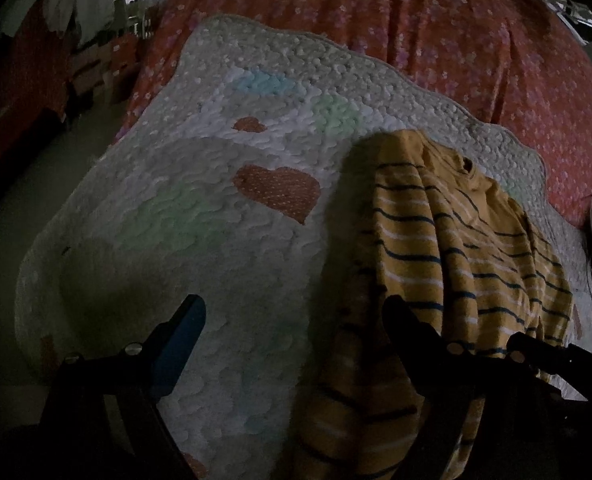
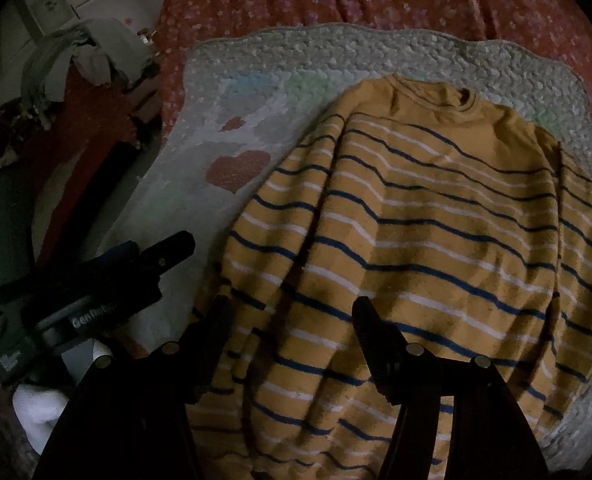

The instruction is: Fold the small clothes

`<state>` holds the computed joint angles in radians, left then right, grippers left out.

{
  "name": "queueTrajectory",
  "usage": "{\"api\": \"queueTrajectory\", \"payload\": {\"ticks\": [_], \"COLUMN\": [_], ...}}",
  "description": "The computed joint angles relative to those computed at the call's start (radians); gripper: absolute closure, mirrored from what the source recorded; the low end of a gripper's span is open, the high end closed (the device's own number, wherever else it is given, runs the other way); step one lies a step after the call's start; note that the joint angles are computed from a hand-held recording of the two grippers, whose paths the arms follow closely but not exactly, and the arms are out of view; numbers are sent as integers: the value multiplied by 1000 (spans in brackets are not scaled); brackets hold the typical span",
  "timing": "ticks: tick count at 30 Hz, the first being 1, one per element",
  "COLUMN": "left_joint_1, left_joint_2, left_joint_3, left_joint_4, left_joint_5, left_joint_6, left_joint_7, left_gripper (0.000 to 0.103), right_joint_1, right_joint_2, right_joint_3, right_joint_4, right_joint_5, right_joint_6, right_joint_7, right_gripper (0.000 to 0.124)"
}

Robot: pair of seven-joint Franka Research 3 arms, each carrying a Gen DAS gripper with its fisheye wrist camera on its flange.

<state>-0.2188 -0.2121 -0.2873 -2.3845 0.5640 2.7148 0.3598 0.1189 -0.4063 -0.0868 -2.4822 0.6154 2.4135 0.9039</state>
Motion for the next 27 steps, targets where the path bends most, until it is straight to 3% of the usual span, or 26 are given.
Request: {"api": "queueTrajectory", "payload": {"ticks": [6, 9, 11, 13, 15, 16, 18, 20, 27], "left_joint_1": [32, 89, 114, 101, 91, 101, 124, 138, 222], "left_joint_2": [-1, 15, 13, 17, 13, 4, -18, -36, -130], "left_joint_3": [44, 27, 25, 52, 79, 75, 68, 71, 69], "left_joint_4": [52, 79, 60, 40, 17, 10, -6, -27, -126], "left_joint_5": [-48, 69, 142, 84, 12, 20, 40, 30, 3], "left_joint_6": [-26, -51, -45, -30, 17, 27, 43, 68, 142], "left_joint_7": [63, 1, -69, -36, 15, 0, -37, -60, -180], "left_gripper": [13, 13, 13, 13, 13, 13, 13, 13, 13], "right_joint_1": [28, 33, 20, 15, 35, 41, 55, 61, 105], "right_joint_2": [14, 47, 75, 96, 120, 133, 159, 173, 254], "right_joint_3": [-2, 20, 63, 89, 74, 75, 75, 81, 103], "right_joint_4": [32, 49, 51, 50, 66, 74, 98, 122, 269], "right_joint_5": [28, 22, -47, -112, -100, -105, -107, -117, -88], "right_joint_6": [-40, -41, 8, 53, 34, 31, 9, 3, 7], "right_joint_7": [-44, -30, 34, 103, 96, 96, 88, 90, 49], "right_gripper": [57, 57, 58, 58, 60, 64, 108, 116, 117]}}
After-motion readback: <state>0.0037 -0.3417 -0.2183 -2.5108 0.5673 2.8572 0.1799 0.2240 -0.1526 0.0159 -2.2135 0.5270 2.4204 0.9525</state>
